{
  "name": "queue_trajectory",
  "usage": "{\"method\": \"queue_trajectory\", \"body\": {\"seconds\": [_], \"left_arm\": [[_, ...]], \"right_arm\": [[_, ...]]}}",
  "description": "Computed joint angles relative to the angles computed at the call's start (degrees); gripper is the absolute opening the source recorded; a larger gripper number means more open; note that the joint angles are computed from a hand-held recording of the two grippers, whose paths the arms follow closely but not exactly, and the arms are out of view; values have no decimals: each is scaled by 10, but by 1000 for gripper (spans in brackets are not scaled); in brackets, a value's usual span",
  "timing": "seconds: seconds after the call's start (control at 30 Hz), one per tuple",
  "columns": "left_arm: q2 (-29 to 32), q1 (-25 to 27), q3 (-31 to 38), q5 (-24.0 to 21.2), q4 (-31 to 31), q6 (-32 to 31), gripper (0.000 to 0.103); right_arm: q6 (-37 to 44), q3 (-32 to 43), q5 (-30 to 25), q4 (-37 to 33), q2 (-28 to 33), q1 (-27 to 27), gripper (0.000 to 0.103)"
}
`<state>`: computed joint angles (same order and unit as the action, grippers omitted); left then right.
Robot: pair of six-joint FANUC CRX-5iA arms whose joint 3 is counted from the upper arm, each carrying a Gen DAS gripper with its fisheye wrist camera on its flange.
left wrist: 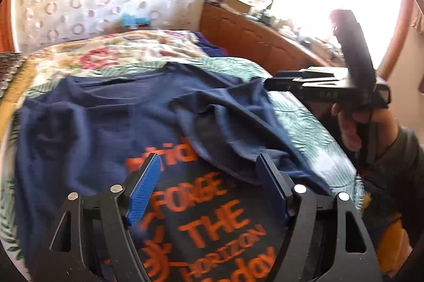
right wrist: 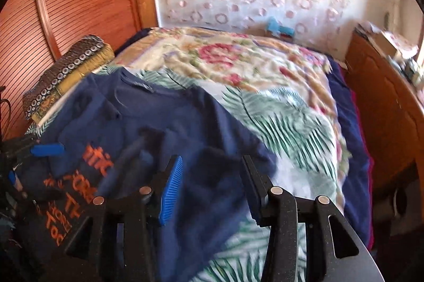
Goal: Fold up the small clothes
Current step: 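Open both grippers and lift them off the shirt toward the collar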
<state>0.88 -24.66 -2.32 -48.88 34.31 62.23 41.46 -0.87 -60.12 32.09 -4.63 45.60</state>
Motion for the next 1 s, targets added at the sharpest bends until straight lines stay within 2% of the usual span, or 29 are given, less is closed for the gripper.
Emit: {"method": "queue_trajectory", "body": {"seconds": [0.03,0.2,0.27,0.33,0.37,0.4,0.53,0.63,0.73,0.83,0.9,0.97,1.0], "left_arm": [[4,-3,0,-4,15,-14,71],[54,-24,43,-56,23,-27,42],[75,-30,62,-82,15,-7,39],[81,-33,66,-91,18,-9,30],[78,-35,61,-85,17,-11,12],[68,-35,51,-77,20,-17,4],[22,-28,16,-39,21,-16,4],[11,-18,22,-61,-13,13,8],[2,-9,18,-55,-46,24,20],[-9,14,5,-47,-46,23,43],[-19,32,4,-35,-71,40,59],[-17,46,19,-33,-107,66,66],[-19,55,25,-30,-126,79,66]], "right_arm": [[-8,-5,-6,2,-6,2,47],[-45,-28,-34,9,-30,17,47],[-48,-30,-37,6,-29,21,47],[-52,-31,-42,9,-29,28,47],[-53,-32,-45,12,-29,31,47],[-54,-32,-46,11,-29,33,47],[-56,-35,-52,8,-30,31,47],[-56,-36,-40,0,-32,24,47],[-55,-34,-26,-3,-28,18,47],[-55,-34,-6,-9,-24,10,48],[-52,-35,-1,-7,-18,6,49],[-50,-33,3,-9,-12,0,49],[-49,-32,6,-11,-9,-4,50]]}}
